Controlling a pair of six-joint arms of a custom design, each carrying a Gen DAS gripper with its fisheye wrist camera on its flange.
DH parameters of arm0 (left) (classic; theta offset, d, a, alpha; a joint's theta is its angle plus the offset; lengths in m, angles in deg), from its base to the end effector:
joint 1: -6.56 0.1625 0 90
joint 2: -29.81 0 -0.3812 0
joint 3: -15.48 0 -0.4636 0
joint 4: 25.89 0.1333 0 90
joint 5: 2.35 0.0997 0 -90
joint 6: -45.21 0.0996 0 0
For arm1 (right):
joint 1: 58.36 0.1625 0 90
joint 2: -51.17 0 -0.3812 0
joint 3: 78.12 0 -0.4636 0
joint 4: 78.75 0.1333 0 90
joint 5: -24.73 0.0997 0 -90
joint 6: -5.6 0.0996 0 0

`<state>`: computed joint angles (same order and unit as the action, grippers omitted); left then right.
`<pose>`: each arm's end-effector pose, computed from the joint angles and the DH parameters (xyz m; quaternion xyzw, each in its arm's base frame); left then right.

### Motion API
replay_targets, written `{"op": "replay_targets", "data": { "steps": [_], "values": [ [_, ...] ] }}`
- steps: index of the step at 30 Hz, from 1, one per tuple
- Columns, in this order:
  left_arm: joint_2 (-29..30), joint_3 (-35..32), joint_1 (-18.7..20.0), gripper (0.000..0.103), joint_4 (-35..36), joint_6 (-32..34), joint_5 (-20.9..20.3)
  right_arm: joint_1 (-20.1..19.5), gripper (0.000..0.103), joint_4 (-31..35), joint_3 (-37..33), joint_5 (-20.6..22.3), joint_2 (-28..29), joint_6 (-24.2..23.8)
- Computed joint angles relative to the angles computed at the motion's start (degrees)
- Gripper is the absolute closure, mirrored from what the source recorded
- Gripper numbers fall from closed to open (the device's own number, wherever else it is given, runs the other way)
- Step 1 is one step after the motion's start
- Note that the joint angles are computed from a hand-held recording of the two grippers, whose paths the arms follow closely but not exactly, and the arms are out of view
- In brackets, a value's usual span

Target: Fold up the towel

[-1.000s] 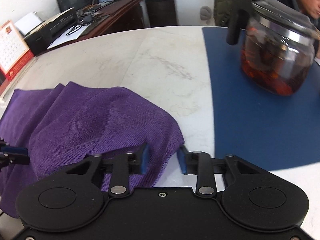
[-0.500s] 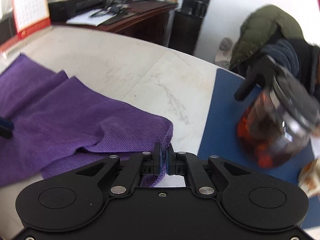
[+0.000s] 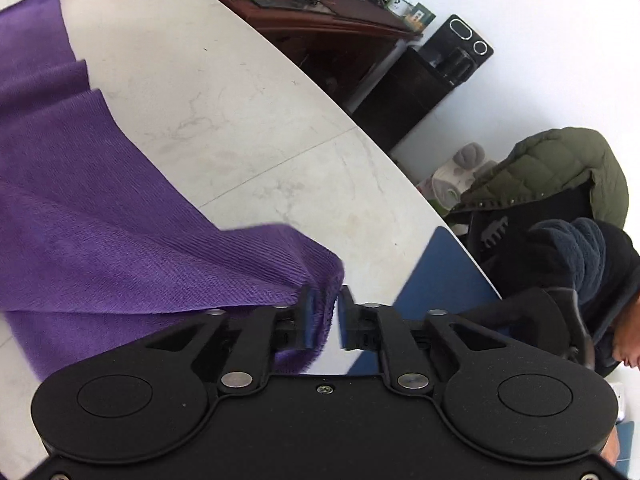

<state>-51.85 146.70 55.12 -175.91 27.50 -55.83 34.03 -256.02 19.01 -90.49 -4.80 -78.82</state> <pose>-0.1658 -0.4787 0.1262 0.1665 0.9314 -0.2293 0.2286 0.1198 -0.6920 0.1827 0.5549 -0.7111 0.1565 0.4024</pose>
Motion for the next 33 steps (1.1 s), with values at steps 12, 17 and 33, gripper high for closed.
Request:
{"op": "replay_targets", "data": {
  "steps": [12, 17, 33],
  "values": [
    [1.1, -0.7, -0.3, 0.083, 0.3, 0.3, 0.9, -5.1, 0.055, 17.4, 12.9, 13.2, -21.0, 45.3],
    [2.3, -2.2, -0.6, 0.081, 2.7, 2.2, 1.5, -7.4, 0.055, 20.2, 18.2, 12.5, -23.3, 47.0],
    [1.8, -1.6, -0.3, 0.082, 2.0, 1.5, 0.7, -11.4, 0.098, 30.2, 19.1, 27.9, -26.0, 56.7]
  ]
}}
